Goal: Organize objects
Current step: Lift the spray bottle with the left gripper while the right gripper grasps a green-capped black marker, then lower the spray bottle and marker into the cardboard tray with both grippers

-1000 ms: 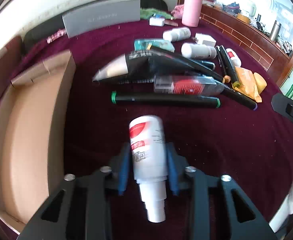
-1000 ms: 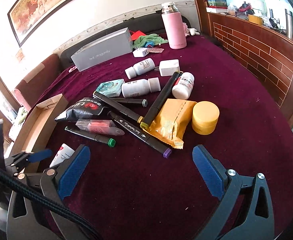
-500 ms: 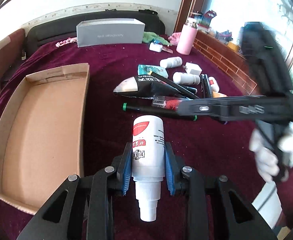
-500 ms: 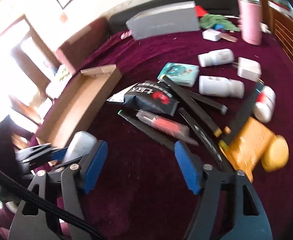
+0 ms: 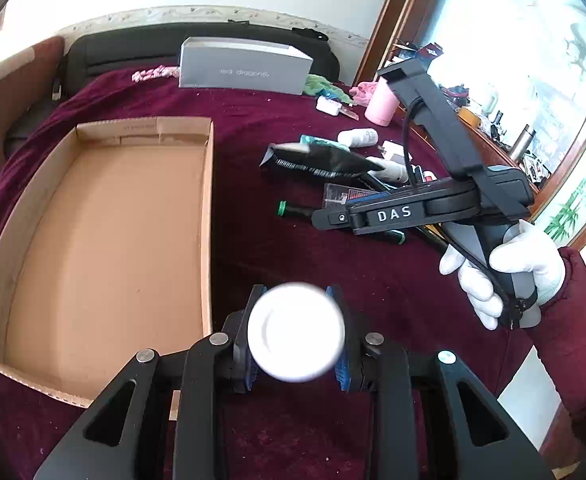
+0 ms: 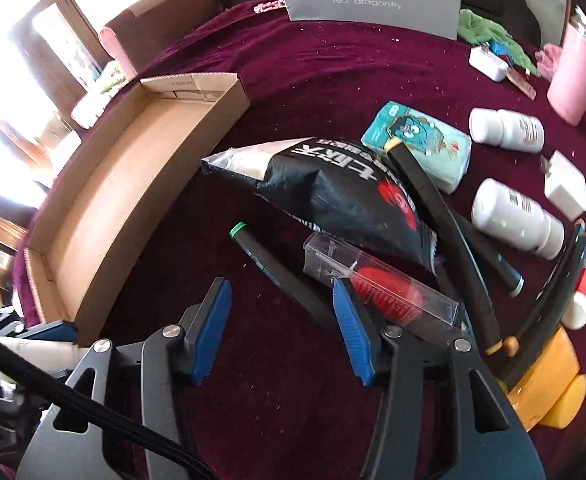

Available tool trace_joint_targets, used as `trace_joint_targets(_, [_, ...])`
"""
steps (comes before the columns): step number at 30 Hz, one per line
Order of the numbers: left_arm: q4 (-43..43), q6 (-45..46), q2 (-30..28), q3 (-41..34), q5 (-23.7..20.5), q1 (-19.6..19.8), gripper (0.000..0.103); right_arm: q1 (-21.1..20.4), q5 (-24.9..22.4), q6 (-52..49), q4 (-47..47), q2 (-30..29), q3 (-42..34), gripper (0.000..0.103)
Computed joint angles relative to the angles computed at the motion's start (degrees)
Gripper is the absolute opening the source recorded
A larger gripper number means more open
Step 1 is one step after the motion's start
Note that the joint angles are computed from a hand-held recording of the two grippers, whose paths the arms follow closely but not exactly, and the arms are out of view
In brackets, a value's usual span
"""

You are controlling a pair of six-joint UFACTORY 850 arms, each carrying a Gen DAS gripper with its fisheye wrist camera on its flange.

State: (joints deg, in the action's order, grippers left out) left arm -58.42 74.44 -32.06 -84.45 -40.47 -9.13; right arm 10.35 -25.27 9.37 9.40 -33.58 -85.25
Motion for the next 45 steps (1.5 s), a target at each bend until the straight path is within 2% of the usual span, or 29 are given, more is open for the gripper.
trace_joint_targets(4, [0.07,-0.18,-0.52,-0.33,-1.57,0.31,0.025,1.48,-3.55,6.39,-8.55,-1.75,-2.71,0.052])
trace_joint_targets(7, [-0.33,0.61,-0.64,-0.46,-0.80,-0.03,0.025,3.27,-6.67,15.69,-19.26,-2.97,-3.66,0.033])
trace_joint_targets(9, [-0.79,0.85,-0.78,-0.59,-0.31,-0.12,0.025,4.19,-6.43,21.20,-24.77,-2.83,-3.22,0.029])
trace_joint_targets(11, [-1.92,1.63,-0.59,-0.31,0.24,0.03,0.025,4.69,-6.66,23.28,-26.01,-2.40,-2.79,0.012])
trace_joint_targets(14, [-4.68,4.21,0.32,0.58,-0.22,0.76,0.025,5.09,-5.16,23.80,-25.68,-0.81,-0.96,0.012])
trace_joint_targets(19, [-7.83,8.09,2.28,1.86,0.11,1.62,0.025,4.90,0.69,22.54,-21.39,3.17,2.95,0.012])
trace_joint_targets(22, [-7.80,8.31,2.65,1.38,-0.25,2.11,0.025,4.80,4.20,17.95,-14.87,5.34,4.72,0.012])
trace_joint_targets(25, [-7.47,8.02,2.96,0.40,-1.30,3.08,0.025,5.29,5.85,14.83,-10.96,7.16,5.42,0.013])
trace_joint_targets(29, [-7.26,8.48,3.63,-0.82,-2.52,4.58,0.025,5.45,6.97,4.59,0.16,7.90,4.16,0.013])
trace_joint_targets(38, [-2.41,4.93,1.60,-6.98,-1.72,6.58,0.025,5.95,5.19,-18.86,26.69,4.96,-2.37,0.013])
trace_joint_targets(43, [0.48,1.26,-1.23,-13.37,-0.44,6.67,0.025,5.26,2.52,-21.11,32.48,0.18,-10.11,0.013])
trace_joint_targets(45, [3.14,-2.33,-4.13,-18.17,-0.68,6.21,0.025,5.04,1.03,-20.28,33.20,-2.06,-13.82,0.013])
